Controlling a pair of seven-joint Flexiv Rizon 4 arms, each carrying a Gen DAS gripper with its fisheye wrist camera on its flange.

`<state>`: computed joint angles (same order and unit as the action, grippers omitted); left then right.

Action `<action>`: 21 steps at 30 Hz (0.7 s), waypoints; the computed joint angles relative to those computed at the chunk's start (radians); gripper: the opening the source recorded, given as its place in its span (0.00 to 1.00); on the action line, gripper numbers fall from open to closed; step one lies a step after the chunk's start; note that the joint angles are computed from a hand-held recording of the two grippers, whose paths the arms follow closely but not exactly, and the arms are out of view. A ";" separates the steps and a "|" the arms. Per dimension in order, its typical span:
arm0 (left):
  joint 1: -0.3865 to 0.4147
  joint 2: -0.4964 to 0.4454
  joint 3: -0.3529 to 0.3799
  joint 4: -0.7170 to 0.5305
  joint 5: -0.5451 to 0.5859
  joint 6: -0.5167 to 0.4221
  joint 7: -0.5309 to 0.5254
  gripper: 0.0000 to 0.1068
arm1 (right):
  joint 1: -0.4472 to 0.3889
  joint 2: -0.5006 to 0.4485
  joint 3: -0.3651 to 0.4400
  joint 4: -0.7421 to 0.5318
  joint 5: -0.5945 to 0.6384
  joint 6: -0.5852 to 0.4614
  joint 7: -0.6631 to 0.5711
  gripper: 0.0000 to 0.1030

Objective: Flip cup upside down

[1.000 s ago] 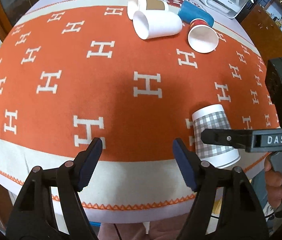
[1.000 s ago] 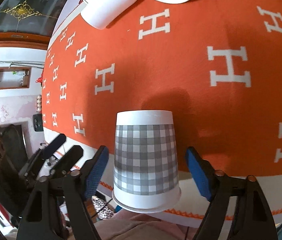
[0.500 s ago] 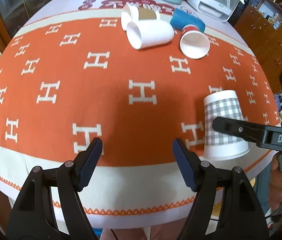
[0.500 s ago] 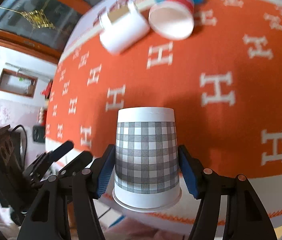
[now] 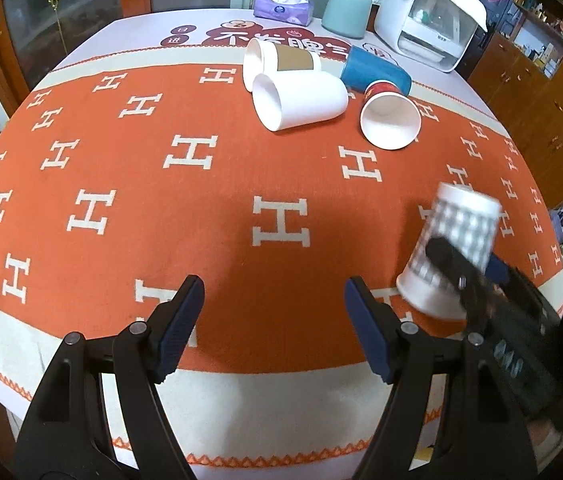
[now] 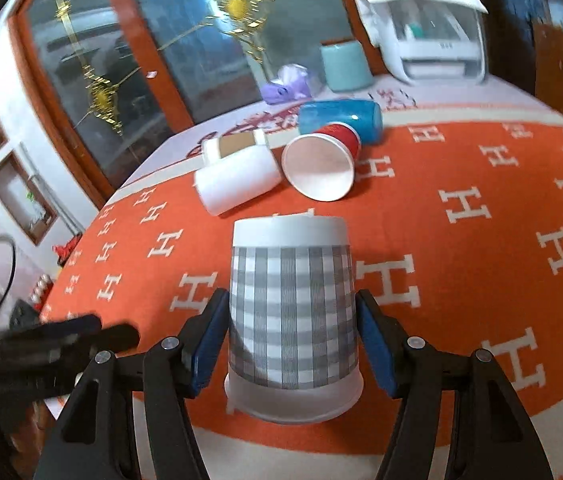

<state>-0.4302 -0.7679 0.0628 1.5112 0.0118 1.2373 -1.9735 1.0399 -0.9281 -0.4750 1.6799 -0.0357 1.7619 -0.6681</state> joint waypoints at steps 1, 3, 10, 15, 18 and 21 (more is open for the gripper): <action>-0.003 -0.003 0.003 0.000 0.003 0.006 -0.003 0.66 | 0.026 -0.003 -0.023 0.019 0.001 0.014 -0.009 0.62; -0.008 -0.008 0.009 0.001 0.009 0.016 -0.007 0.66 | 0.082 -0.009 -0.067 0.060 0.019 0.033 -0.025 0.62; -0.018 -0.021 0.012 0.001 0.022 0.037 0.000 0.66 | 0.166 -0.023 -0.107 0.102 0.045 0.024 -0.090 0.69; -0.007 -0.021 -0.012 0.012 0.004 0.046 0.028 0.66 | 0.192 -0.029 -0.118 0.114 0.100 0.042 -0.074 0.85; -0.006 -0.022 -0.017 0.016 -0.008 0.040 0.037 0.66 | 0.193 -0.023 -0.115 0.118 0.115 0.034 -0.060 0.85; -0.007 -0.021 -0.018 0.022 -0.013 0.040 0.045 0.66 | 0.202 -0.013 -0.118 0.136 0.126 0.036 -0.047 0.85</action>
